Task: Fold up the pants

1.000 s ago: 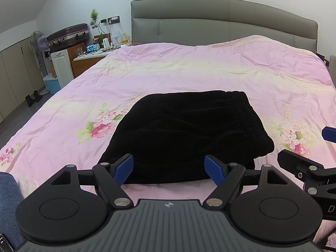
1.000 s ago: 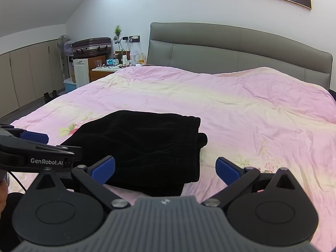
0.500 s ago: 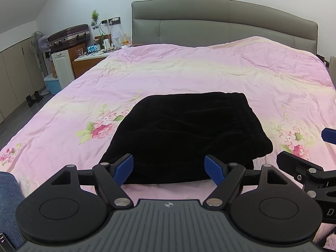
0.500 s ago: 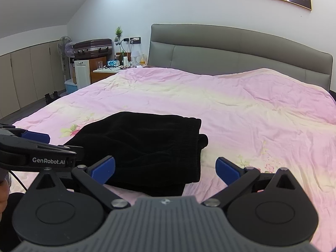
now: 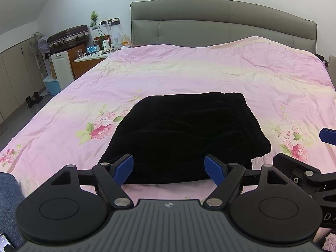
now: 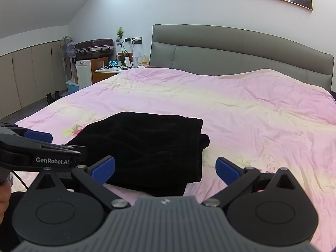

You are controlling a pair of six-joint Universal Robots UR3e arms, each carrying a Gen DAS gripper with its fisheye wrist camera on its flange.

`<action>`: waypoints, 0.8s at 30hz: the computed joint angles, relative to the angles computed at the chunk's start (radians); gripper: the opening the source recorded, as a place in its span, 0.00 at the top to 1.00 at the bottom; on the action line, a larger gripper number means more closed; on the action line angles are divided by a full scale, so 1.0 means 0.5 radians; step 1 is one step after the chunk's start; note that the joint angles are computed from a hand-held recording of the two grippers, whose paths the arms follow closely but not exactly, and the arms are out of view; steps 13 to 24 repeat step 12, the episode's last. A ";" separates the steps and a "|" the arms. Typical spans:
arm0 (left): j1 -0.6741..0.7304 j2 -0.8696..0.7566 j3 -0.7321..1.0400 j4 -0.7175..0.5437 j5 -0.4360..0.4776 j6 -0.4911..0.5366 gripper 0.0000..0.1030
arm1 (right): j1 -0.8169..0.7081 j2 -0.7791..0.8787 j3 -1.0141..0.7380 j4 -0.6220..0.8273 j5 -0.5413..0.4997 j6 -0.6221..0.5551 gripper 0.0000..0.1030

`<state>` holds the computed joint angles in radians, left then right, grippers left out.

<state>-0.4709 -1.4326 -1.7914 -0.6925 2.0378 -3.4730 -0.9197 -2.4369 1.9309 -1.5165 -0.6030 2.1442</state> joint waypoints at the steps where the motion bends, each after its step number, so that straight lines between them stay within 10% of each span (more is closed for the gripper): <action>1: -0.001 0.000 0.002 -0.004 0.000 -0.001 0.12 | 0.009 0.013 0.003 -0.022 -0.004 0.007 0.05; 24: 0.021 0.006 0.002 0.013 -0.040 0.023 0.12 | 0.042 0.037 -0.003 -0.053 -0.027 0.032 0.05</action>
